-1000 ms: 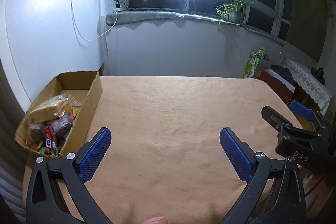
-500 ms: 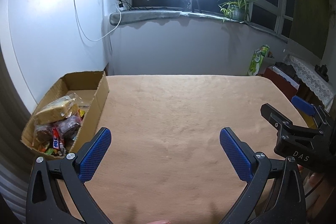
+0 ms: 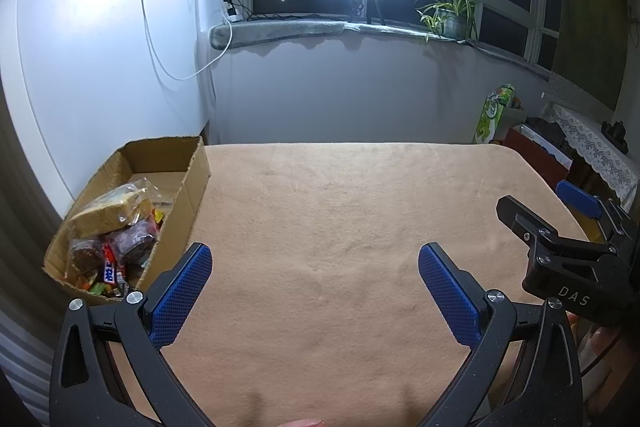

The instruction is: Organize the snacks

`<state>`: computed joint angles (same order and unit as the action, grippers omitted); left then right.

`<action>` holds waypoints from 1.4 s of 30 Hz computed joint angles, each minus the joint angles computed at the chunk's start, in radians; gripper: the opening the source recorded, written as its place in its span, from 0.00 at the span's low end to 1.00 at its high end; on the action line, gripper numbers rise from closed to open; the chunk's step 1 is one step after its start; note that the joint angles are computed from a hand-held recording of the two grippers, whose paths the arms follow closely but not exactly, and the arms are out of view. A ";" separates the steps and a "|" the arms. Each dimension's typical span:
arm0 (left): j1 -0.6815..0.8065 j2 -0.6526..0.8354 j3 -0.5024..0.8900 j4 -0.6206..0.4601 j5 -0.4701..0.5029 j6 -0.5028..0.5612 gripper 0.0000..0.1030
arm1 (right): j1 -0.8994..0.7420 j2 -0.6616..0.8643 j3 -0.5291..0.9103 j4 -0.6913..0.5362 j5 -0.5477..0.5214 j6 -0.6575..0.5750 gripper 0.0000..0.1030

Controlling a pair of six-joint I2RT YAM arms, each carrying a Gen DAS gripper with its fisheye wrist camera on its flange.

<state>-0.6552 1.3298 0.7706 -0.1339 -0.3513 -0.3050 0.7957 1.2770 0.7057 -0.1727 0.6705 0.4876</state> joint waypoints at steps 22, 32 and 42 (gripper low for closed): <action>0.001 -0.040 -0.021 -0.011 -0.012 -0.009 1.00 | 0.018 -0.009 -0.003 -0.004 0.013 0.001 1.00; -0.009 -0.074 -0.033 -0.019 -0.030 -0.016 1.00 | 0.028 -0.010 0.003 -0.012 0.020 0.004 1.00; -0.019 -0.071 -0.030 -0.024 -0.048 -0.023 1.00 | 0.029 -0.009 0.003 -0.012 0.021 0.005 1.00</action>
